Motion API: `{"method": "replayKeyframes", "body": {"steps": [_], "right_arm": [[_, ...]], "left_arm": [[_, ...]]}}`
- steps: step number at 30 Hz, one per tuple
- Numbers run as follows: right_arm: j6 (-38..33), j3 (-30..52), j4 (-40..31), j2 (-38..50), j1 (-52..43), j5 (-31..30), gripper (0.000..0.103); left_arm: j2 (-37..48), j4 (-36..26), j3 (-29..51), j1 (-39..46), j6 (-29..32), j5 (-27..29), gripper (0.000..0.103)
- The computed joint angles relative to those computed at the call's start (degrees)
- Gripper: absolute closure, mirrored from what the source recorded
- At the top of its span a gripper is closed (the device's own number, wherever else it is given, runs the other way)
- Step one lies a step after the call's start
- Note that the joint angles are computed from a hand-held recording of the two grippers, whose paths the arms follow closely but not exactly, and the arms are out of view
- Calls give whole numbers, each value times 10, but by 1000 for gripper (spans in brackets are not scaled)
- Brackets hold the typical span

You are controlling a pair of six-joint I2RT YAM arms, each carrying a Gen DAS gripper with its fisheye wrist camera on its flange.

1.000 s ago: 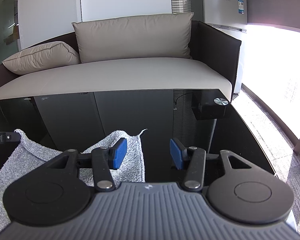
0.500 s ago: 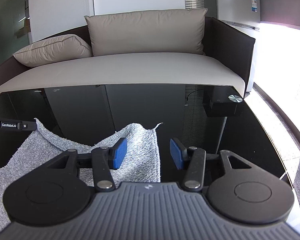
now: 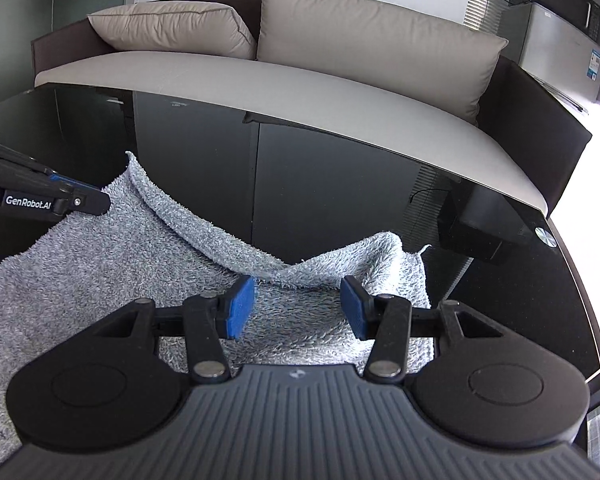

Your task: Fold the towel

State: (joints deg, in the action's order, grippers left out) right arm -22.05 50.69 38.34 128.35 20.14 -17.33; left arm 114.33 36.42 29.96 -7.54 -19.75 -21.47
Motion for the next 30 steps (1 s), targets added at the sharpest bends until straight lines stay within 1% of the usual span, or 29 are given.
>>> {"method": "replayKeyframes", "body": {"steps": [5,12,14,20,23,25,26,29,30], "right_arm": [[15,19,26,20,25,44,53],[53,60,31,49,34,83,53],[71,72,20,50,29,92,53],[78,77,-25,26,2,68,53],[81,76,-68,5,-21,36,53],[77,74,-96,-10,-37,15,50],[71,63,-95,-19,-42,12,49],[57,40,-96,-37,-51,12,46],[53,37,-102,-39,-56,8,46]], "left_arm": [[6,7,-3,-19,6,-17,96],[6,27,-15,-13,7,-2,95],[4,29,-18,-10,10,0,95],[-5,20,-21,-8,0,1,95],[-20,9,-28,-9,-6,3,95],[-30,5,-34,-15,-9,-3,94],[-36,-2,-36,-18,-9,-5,94],[-51,-12,-43,-34,-12,-17,89],[-58,-15,-49,-42,-15,-24,86]]}}
